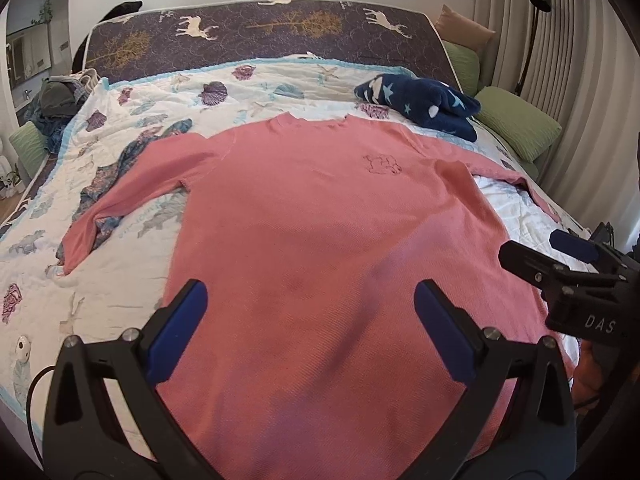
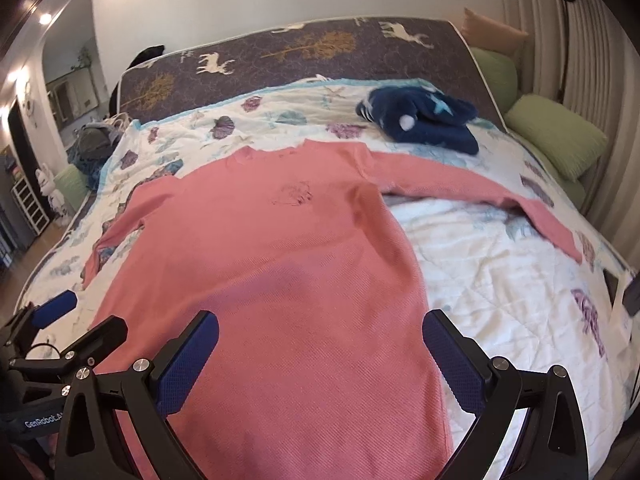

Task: Fold small clothes

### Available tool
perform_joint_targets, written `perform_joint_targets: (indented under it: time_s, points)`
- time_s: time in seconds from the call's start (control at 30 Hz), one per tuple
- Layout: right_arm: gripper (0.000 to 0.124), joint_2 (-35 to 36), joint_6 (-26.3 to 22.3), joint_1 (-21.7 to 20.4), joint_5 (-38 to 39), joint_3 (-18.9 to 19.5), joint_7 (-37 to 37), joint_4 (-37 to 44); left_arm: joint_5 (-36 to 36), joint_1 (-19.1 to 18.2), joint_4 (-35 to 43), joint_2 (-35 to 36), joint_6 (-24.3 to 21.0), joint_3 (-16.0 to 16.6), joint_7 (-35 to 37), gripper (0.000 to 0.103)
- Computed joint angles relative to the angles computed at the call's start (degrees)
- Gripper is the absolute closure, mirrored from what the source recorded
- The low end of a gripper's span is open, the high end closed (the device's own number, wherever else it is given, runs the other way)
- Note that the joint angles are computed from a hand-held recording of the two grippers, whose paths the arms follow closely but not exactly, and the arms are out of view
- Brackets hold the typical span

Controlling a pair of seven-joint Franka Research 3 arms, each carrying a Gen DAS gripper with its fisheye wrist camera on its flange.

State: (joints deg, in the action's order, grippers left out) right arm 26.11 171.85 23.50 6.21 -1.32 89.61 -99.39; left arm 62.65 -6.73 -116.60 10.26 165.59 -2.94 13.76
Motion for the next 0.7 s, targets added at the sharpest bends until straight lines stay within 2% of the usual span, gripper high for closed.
perform_joint_targets:
  time_s: [0.13, 0.2, 0.3, 0.47, 0.7]
  points:
    - [0.021, -0.5, 1.8, 0.7, -0.7, -0.2, -0.9, -1.2, -2.4, 0.6, -0.4, 0.1, 0.3, -0.3, 1.6, 0.0]
    - [0.021, -0.8, 2.7, 2.5, -1.9, -2.2, -0.1, -2.0, -5.7, 0.9, -0.5, 0.2, 0.1, -0.8, 4.4, 0.0]
    - [0.021, -1.0, 3.0, 4.3, -3.2, -4.5, 1.7, -2.4, -6.3, 0.4, -0.5, 0.2, -0.7, -0.5, 5.0, 0.0]
    - [0.021, -1.2, 2.7, 4.1, -3.4, -4.6, 3.6, -2.6, -7.7, 0.0, 0.2, 0.7, -1.9, -0.5, 7.0, 0.0]
    - [0.021, -0.7, 1.9, 3.3, -3.6, -4.1, 4.6, -1.9, -8.3, 0.0, 0.4, 1.3, -0.5, 0.0, 7.4, 0.0]
